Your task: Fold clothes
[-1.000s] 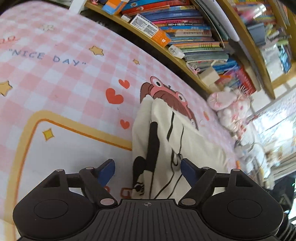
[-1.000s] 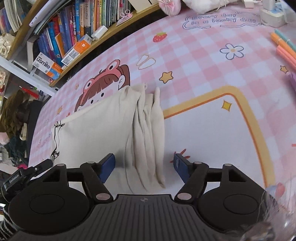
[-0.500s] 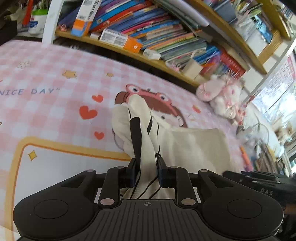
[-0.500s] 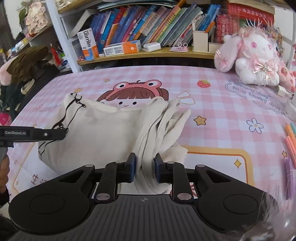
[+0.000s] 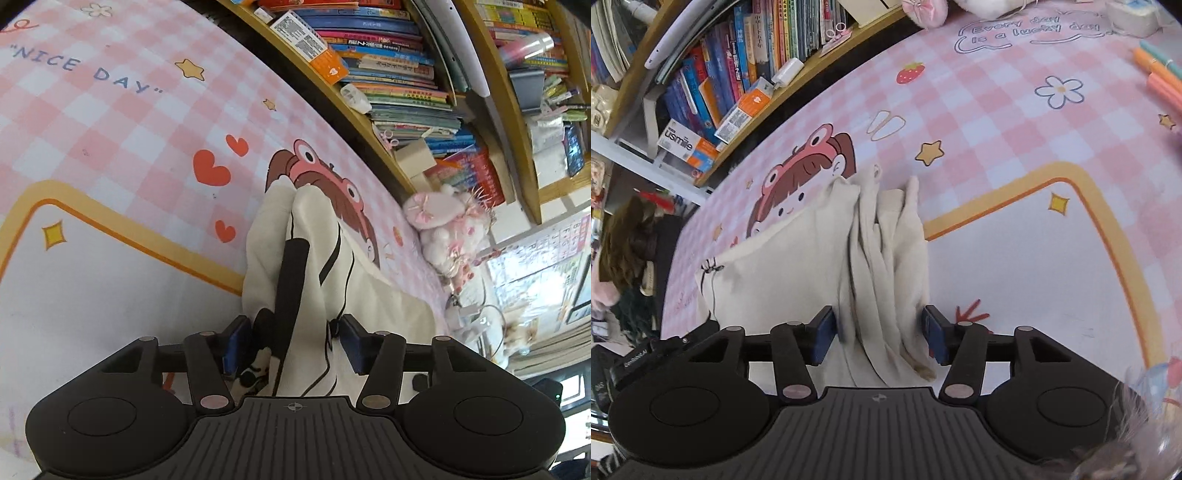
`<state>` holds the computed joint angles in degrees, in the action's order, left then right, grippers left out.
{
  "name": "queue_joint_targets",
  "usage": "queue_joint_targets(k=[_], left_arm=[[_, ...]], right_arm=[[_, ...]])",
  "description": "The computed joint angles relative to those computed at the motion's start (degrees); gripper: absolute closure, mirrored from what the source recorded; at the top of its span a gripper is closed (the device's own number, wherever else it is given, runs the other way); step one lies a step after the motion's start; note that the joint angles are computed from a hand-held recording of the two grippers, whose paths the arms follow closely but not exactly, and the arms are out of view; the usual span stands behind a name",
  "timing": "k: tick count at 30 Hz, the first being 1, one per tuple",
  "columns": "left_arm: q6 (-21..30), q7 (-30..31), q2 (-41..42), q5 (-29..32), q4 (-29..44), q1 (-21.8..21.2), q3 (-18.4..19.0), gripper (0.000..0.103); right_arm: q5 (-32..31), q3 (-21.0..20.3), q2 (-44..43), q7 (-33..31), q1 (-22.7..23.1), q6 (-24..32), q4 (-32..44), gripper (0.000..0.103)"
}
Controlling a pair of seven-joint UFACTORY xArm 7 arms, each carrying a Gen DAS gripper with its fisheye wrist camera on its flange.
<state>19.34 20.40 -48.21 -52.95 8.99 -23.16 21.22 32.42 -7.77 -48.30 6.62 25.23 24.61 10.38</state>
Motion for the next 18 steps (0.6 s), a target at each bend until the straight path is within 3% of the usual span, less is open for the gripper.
queue_joint_targets(k=[3,5,10,18], left_arm=[[-1.16,0.33,0.23,-1.22,0.06,-1.28,0.48,0.052],[-2.06,0.22,0.52,-1.61,0.12,-2.05,0.20,0.053],[-2.71,-0.52,0.68,0.62,-0.20,-2.11,-1.39,0.081],[-2.26,-4.32,-4.08,5.39,-0.67,-1.33,-2.01,0.085]], right_arm=[[0.96,-1.37,1.25,-1.68,1.63,-1.04,0.58,0.056],[1.08,-1.22,2.18,-2.39,2.09,-1.57,0.97,0.064],[0.91,-0.85,2.66,-4.20,2.57,-1.60,1.39,0.077],[0.52,-1.34,-2.13,-6.33,2.41,-1.60,1.27,0.084]])
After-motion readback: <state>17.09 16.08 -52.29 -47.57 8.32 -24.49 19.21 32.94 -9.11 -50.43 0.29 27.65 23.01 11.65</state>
